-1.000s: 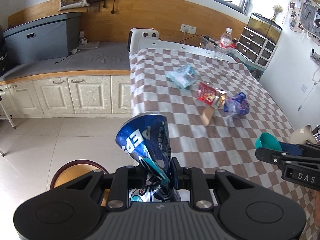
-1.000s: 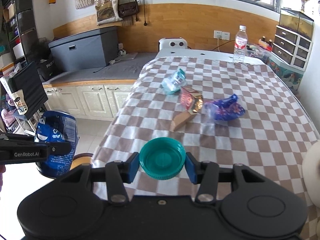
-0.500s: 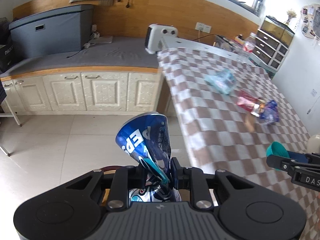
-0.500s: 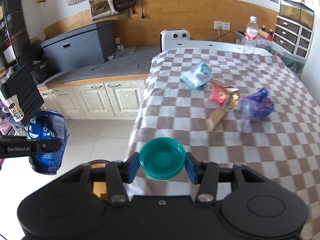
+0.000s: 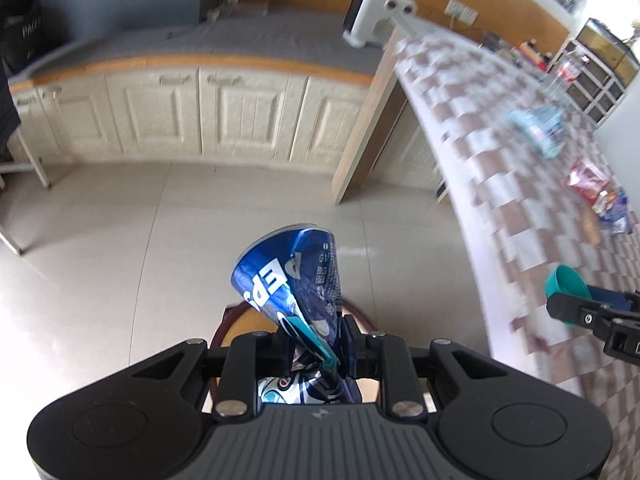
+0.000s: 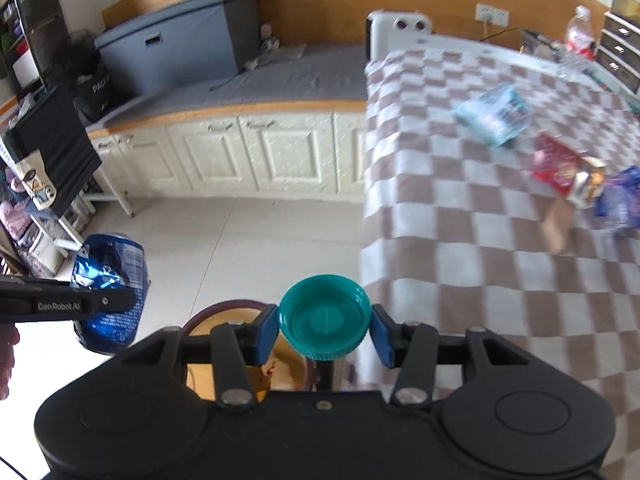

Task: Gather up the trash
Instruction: 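Carry the blue can and teal cap over the wastebasket with both tools, then open both tools to drop the can and cap into the wastebasket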

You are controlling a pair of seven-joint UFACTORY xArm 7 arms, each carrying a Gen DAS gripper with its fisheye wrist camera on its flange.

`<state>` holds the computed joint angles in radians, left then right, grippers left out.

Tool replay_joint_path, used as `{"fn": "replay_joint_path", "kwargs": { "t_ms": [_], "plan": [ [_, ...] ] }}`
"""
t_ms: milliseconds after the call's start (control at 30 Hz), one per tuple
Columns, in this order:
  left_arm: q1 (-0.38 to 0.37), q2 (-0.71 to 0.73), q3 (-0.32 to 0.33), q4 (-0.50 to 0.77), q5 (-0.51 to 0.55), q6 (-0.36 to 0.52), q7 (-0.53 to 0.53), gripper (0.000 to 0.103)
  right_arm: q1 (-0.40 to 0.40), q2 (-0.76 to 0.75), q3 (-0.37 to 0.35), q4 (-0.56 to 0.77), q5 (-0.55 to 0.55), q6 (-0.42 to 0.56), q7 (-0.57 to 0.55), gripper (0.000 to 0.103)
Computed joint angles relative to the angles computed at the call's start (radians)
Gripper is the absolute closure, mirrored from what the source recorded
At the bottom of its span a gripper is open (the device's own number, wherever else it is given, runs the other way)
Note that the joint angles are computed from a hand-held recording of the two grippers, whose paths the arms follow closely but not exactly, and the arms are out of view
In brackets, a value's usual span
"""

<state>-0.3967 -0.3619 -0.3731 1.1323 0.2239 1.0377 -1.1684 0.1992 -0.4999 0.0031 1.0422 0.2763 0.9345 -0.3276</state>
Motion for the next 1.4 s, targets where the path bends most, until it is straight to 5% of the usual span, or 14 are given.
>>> {"fn": "replay_joint_path", "kwargs": {
  "t_ms": [200,667,1067,1100,1167,1233,1400],
  "plan": [
    [-0.015,-0.010,0.071,-0.153,-0.145,-0.108,0.046,0.078,0.028,0.098,0.040,0.014,-0.004,0.002,0.012,0.053],
    [-0.045,0.135,0.127,-0.326,-0.376,-0.287,0.081,0.078,0.080,0.305,0.096,0.009,0.009,0.070,-0.086,0.053],
    [-0.037,0.248,0.142,-0.325,-0.374,-0.377,0.065,0.077,0.075,0.389,0.107,-0.009,0.038,0.066,-0.124,0.053],
    [-0.037,0.253,0.143,-0.322,-0.369,-0.377,0.068,0.075,0.073,0.395,0.106,-0.009,0.041,0.066,-0.125,0.053],
    [-0.035,0.245,0.141,-0.326,-0.353,-0.374,0.047,0.046,0.071,0.404,0.109,-0.011,0.046,0.065,-0.122,0.053],
    [-0.032,0.231,0.135,-0.335,-0.328,-0.370,-0.001,0.034,0.068,0.410,0.107,-0.013,0.057,0.071,-0.132,0.053],
    [-0.032,0.205,0.142,-0.347,-0.332,-0.341,0.010,0.034,0.068,0.420,0.114,-0.025,0.049,0.083,-0.131,0.053]
  ]
}}
